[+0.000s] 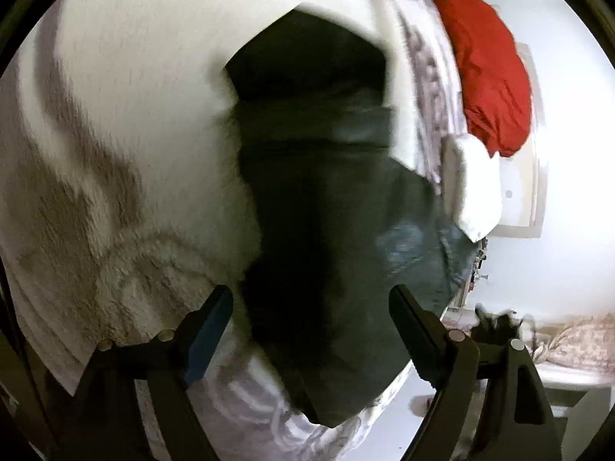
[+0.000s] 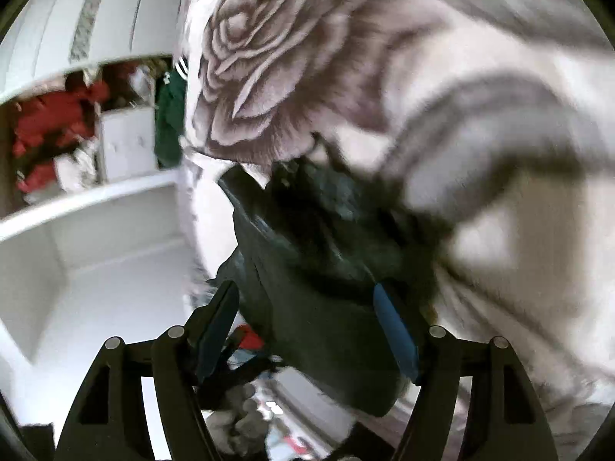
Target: Fold large clothes
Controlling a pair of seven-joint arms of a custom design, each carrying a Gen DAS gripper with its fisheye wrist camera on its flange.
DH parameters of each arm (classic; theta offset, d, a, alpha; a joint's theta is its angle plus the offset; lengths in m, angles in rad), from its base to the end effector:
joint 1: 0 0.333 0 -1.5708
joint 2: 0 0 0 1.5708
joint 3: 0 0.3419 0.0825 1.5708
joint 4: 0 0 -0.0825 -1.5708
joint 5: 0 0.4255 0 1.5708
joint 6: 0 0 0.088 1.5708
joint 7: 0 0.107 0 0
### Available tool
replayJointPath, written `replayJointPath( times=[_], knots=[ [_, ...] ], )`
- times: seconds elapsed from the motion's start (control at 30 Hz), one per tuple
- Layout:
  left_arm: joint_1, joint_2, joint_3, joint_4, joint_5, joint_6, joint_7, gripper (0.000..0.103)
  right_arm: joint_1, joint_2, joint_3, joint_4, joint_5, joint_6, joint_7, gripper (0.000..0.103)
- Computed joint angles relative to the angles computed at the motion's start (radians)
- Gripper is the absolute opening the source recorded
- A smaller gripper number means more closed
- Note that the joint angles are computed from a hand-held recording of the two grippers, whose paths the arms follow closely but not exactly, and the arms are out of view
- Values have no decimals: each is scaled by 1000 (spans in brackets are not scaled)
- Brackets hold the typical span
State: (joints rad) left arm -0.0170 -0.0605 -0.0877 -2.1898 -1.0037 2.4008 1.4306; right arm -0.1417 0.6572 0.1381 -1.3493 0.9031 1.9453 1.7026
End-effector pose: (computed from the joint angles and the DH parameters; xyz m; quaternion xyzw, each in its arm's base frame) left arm 0.5776 -0.0674 0.4470 0.8393 -0.3826 0.3202 0.2161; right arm 0.7879 0.0249 0.3676 -0.4408 0.7823 0.3473 0.2703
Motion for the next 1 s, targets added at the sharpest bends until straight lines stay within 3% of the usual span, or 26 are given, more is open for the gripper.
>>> replayJointPath(
  times=[0.03, 0.13, 0.27, 0.47, 0.6, 0.7, 0.73, 0.8, 0.9, 1.0],
  knots=[
    [-2, 5, -1, -3, -4, 3, 6, 83, -7, -23, -1, -53, 12, 7, 4, 80],
    [-12, 38, -13, 16, 7, 7, 26, 83, -21, -103, -2, -238, 89, 47, -24, 81],
    [-12, 90, -30, 51, 19, 24, 64, 86, -39, -101, 20, -336, 277, 59, -149, 81],
    [1, 129, -46, 87, 10, 43, 50, 89, -34, 48, 60, -219, 421, 36, -304, 93],
    [-1, 127, -59, 80, 9, 83, 28, 90, -15, 154, 81, -77, 378, -7, -290, 94],
    [-6, 66, -61, 10, -44, 160, 52, 88, -2, 174, 94, -39, 347, 23, -273, 94],
    [-15, 54, -63, -3, -46, 204, 53, 83, 3, 172, 98, -38, 345, 43, -265, 93],
    [-31, 38, -62, -16, 32, 264, 11, 54, 6, 168, 106, -35, 339, 66, -250, 84],
    [-46, 32, -52, -11, 34, 288, 22, 37, 13, 159, 117, -28, 334, 97, -232, 72],
    [-54, 14, -45, -5, 43, 295, 27, 30, 20, 158, 126, 2, 334, 115, -203, 66]
  ],
)
